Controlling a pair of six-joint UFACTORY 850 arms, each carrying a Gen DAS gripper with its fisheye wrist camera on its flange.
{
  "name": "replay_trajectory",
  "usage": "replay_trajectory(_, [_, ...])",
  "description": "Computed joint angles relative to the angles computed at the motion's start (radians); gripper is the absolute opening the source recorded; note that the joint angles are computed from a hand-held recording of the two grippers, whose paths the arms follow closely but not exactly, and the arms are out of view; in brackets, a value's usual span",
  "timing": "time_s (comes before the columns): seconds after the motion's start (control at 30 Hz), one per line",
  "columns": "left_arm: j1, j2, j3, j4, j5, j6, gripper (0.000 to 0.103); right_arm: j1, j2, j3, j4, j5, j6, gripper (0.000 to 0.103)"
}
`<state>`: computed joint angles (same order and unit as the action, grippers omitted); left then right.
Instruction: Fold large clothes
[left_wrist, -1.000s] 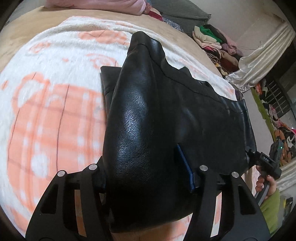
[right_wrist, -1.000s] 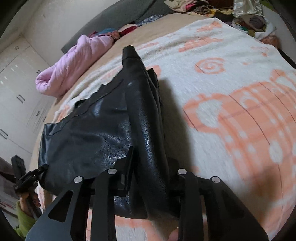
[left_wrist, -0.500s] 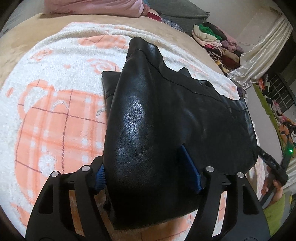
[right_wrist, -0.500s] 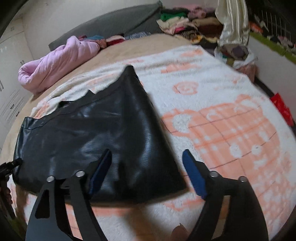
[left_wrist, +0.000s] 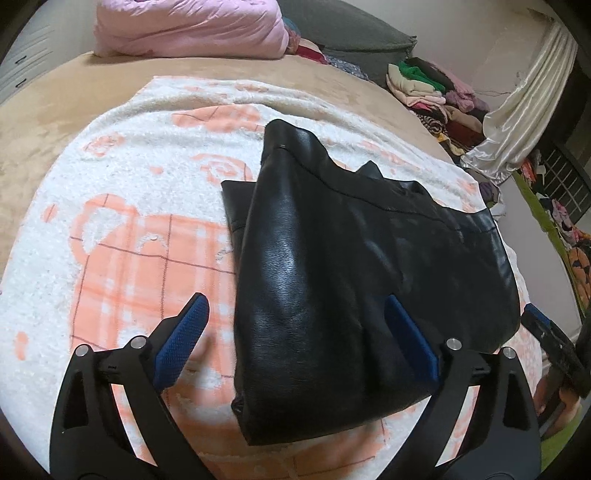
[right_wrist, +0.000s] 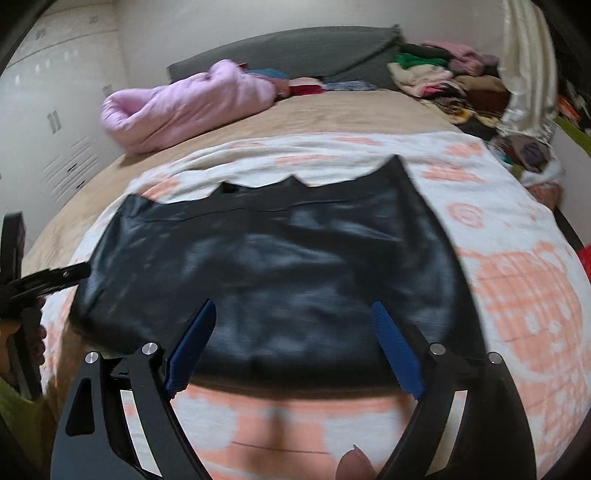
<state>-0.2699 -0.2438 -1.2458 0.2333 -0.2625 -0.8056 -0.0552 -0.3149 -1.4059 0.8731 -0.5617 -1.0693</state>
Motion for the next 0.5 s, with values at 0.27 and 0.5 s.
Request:
replay_trajectory(0.27, [-0.003,0.012,0.005,0.165,-0.010,-0.156,0.093,0.084,0.013,0.018,-0.019,-0.002,-0.018,0.085])
replay_trajectory(0.5, [-0.005,0.020,0.010,0.265,-0.026,-0.252,0.093,0.119,0.010,0.019,-0.038,0.007,-0.004,0.085])
